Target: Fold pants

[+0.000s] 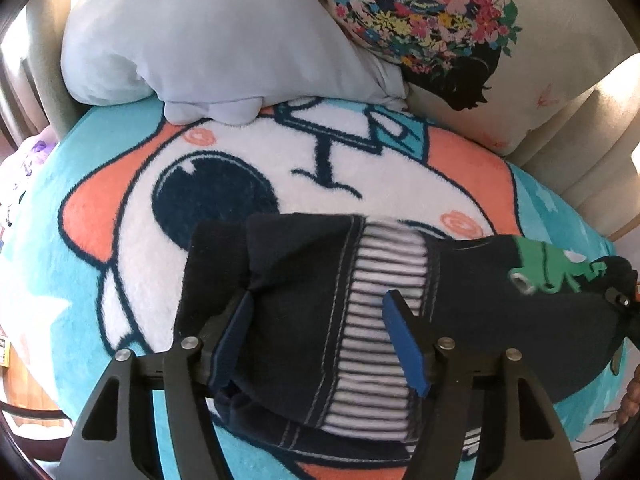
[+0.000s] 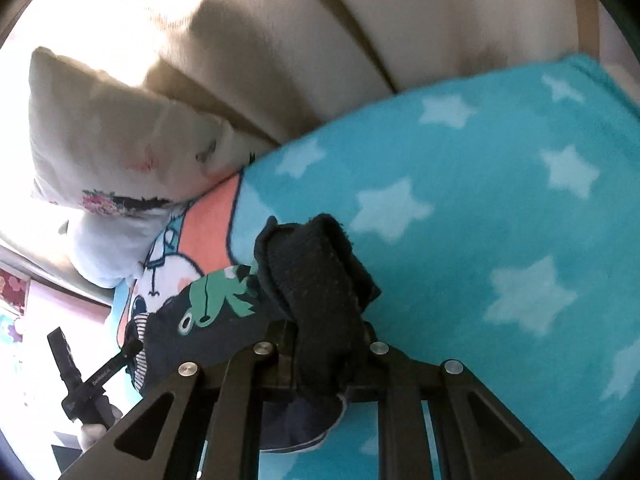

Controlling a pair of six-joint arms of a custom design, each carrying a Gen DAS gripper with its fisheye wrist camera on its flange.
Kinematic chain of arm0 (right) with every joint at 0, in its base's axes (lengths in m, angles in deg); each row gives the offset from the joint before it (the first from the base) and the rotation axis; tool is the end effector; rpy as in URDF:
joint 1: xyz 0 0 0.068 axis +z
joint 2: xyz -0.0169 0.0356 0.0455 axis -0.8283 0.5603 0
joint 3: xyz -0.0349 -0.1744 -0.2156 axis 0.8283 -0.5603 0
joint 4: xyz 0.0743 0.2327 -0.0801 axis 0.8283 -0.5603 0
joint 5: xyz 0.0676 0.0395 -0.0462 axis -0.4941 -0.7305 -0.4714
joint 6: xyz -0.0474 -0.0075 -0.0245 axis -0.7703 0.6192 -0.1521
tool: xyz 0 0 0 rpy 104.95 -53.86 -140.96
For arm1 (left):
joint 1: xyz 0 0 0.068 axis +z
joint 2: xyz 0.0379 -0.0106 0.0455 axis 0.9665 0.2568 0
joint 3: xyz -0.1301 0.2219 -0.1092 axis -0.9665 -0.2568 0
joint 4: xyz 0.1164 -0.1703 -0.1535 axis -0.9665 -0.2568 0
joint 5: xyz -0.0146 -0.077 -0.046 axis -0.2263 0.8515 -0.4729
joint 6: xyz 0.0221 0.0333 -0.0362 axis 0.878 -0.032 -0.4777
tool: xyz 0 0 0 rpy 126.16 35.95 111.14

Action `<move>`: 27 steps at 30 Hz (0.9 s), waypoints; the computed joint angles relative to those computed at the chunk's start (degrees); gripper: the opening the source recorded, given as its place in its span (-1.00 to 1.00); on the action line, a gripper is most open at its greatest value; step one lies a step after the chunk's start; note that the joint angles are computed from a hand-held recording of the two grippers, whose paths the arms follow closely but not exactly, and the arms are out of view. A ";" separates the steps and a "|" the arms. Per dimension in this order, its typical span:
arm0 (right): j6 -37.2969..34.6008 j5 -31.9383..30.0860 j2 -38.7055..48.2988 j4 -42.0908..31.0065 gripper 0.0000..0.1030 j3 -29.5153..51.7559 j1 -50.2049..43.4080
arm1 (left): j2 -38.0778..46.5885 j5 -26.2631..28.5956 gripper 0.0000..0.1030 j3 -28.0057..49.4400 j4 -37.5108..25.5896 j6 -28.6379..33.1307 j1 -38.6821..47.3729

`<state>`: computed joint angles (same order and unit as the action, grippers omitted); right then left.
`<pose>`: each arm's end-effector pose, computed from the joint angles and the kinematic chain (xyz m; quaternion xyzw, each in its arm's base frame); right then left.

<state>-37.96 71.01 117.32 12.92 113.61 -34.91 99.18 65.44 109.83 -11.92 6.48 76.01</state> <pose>0.1834 0.0766 0.1763 0.1741 0.9286 0.2372 0.2262 0.2208 -0.0017 0.1634 -0.0152 0.9700 -0.0741 0.2312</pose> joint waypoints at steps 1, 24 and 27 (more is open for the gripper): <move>-1.01 -0.71 0.35 -0.23 -0.69 0.19 -1.14 | 0.06 -1.12 0.29 -0.54 0.86 -0.64 -0.90; 1.66 13.95 7.28 -9.21 -0.04 13.74 20.40 | -2.15 -1.33 0.26 -1.66 -13.94 5.82 4.95; -0.19 13.62 16.79 -8.64 -0.04 21.28 27.38 | -6.42 8.31 0.26 -1.52 -18.95 14.28 16.09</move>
